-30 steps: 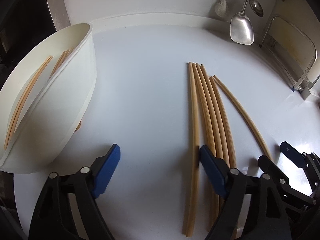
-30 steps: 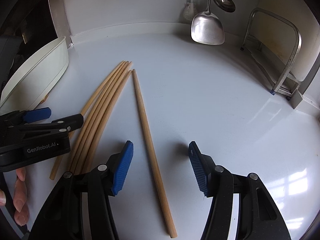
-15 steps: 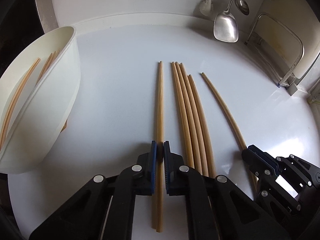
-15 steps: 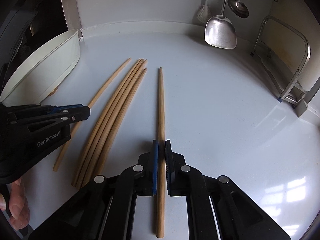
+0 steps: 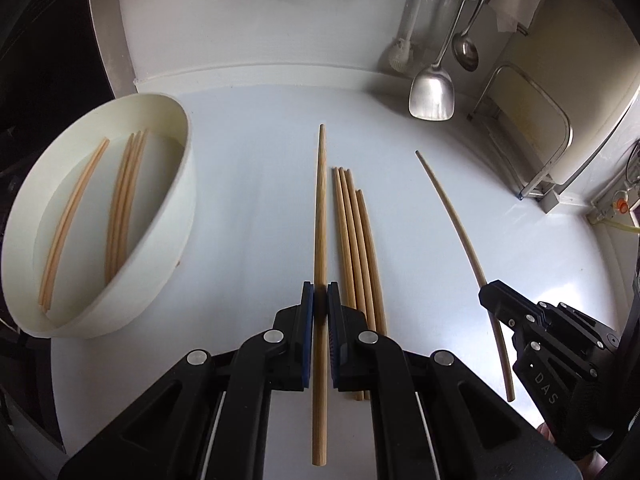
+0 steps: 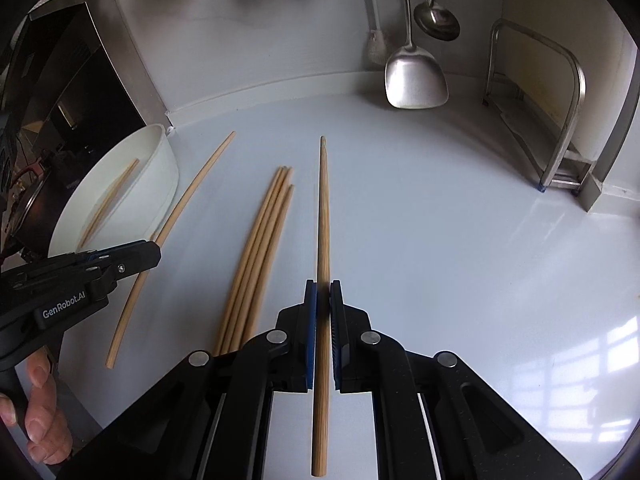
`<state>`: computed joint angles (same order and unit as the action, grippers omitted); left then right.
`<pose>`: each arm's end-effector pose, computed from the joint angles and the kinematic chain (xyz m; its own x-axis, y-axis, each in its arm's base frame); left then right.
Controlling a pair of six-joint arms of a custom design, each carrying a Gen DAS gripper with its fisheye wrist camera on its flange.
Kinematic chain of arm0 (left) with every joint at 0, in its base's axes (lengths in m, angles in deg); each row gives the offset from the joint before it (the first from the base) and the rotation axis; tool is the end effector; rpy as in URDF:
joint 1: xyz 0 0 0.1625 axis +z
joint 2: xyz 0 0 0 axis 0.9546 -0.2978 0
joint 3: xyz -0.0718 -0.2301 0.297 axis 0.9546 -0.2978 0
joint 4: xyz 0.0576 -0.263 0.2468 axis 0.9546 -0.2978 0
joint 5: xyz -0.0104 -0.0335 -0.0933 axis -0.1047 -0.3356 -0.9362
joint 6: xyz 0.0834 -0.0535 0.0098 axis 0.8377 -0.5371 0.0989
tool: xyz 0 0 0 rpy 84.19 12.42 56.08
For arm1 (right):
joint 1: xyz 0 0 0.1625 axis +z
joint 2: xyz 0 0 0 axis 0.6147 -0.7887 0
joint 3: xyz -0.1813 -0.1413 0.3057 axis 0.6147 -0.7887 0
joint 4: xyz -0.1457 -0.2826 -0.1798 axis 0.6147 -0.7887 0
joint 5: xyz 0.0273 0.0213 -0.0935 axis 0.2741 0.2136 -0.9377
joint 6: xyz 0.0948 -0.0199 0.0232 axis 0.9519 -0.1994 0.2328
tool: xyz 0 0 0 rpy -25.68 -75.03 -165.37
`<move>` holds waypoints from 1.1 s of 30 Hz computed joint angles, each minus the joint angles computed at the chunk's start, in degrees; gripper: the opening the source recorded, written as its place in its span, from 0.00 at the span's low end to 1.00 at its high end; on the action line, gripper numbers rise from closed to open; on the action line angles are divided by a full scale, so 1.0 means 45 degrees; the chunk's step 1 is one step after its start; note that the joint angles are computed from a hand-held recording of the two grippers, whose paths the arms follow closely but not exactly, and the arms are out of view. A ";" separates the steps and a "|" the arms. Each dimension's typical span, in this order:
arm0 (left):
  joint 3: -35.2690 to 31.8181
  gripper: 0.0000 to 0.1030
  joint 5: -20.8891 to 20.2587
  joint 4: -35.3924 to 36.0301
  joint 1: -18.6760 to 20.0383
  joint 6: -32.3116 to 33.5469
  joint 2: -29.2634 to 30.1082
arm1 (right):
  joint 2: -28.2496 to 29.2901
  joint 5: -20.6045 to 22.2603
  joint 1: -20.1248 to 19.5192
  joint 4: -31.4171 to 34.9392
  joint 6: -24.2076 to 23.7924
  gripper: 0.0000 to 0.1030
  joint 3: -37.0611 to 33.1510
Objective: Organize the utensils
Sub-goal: 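Close the left tool on a chopstick while the right tool grasps another, then carry both held chopsticks over the white basin, then lower the chopsticks beside the others and open both tools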
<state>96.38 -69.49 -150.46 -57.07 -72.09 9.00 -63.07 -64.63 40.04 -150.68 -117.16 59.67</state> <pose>-0.4475 -0.3254 0.0135 -0.7840 0.1354 -0.6058 0.3949 0.8618 -0.3184 0.0465 -0.2843 0.3435 -0.8134 -0.0957 0.5738 -0.4036 0.8032 -0.4381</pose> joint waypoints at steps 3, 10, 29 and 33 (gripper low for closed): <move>0.0147 0.07 0.0404 0.0711 -0.0190 -0.0420 -0.0789 | 0.0406 -0.0661 0.1434 0.0233 0.0541 0.06 -0.0458; 0.1282 0.07 0.1544 0.2480 0.0164 -0.1166 -0.3410 | 0.3459 -0.1888 0.5194 -0.0429 0.2622 0.06 -0.1686; 0.2913 0.07 0.1153 0.2388 0.4130 0.2327 -0.6267 | 1.2318 -0.3433 0.7596 -0.0364 0.7102 0.06 -0.5827; 0.2840 0.07 0.0884 0.2022 0.4554 0.2991 -0.6090 | 1.2708 -0.3618 0.7420 0.0282 0.7797 0.06 -0.6189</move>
